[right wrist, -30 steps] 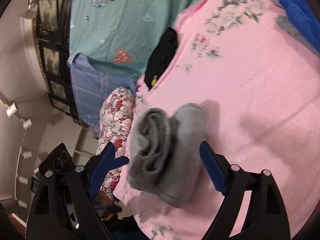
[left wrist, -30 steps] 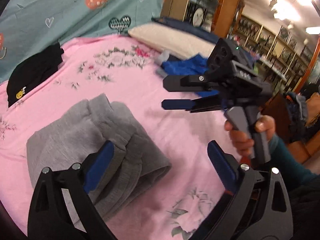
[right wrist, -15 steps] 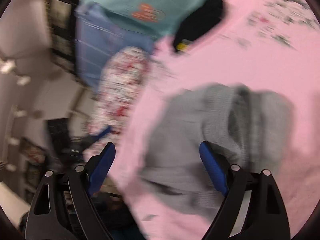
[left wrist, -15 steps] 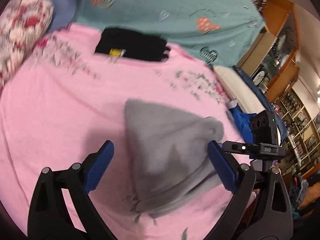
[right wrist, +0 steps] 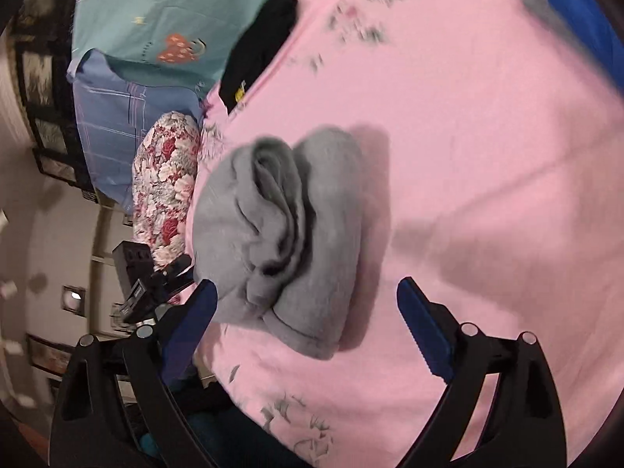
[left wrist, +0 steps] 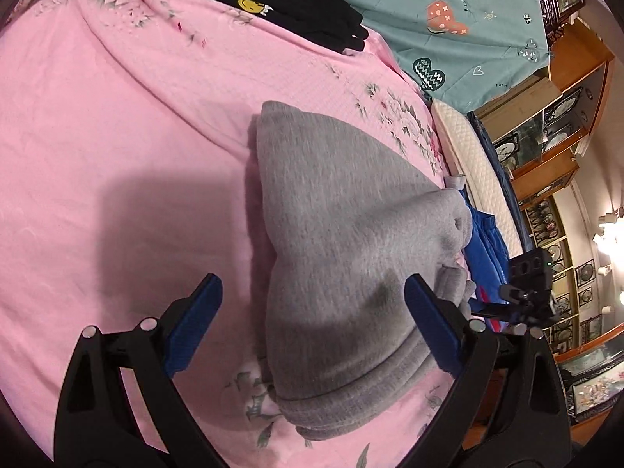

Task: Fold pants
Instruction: 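Grasp the rolled sweatpants bundle with the right tool and lift it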

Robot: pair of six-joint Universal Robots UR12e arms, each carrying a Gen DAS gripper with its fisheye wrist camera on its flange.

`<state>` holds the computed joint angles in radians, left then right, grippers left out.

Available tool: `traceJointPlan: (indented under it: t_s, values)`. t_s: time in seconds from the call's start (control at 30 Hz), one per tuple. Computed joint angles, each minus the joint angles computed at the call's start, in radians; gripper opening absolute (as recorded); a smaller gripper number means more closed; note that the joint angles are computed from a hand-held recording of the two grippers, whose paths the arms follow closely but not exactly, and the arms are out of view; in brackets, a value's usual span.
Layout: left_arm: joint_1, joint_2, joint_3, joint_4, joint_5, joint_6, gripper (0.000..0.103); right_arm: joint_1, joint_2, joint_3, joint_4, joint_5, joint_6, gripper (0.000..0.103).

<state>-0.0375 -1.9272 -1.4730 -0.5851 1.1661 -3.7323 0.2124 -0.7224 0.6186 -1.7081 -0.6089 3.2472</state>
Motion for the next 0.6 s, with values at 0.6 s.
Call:
traceJointPlan:
  t_s: [0.6]
  values:
    - [0.016, -0.034, 0.008, 0.013, -0.094, -0.058, 0.096, 0.059, 0.234, -0.449, 0.357, 0.008, -0.152, 0.102]
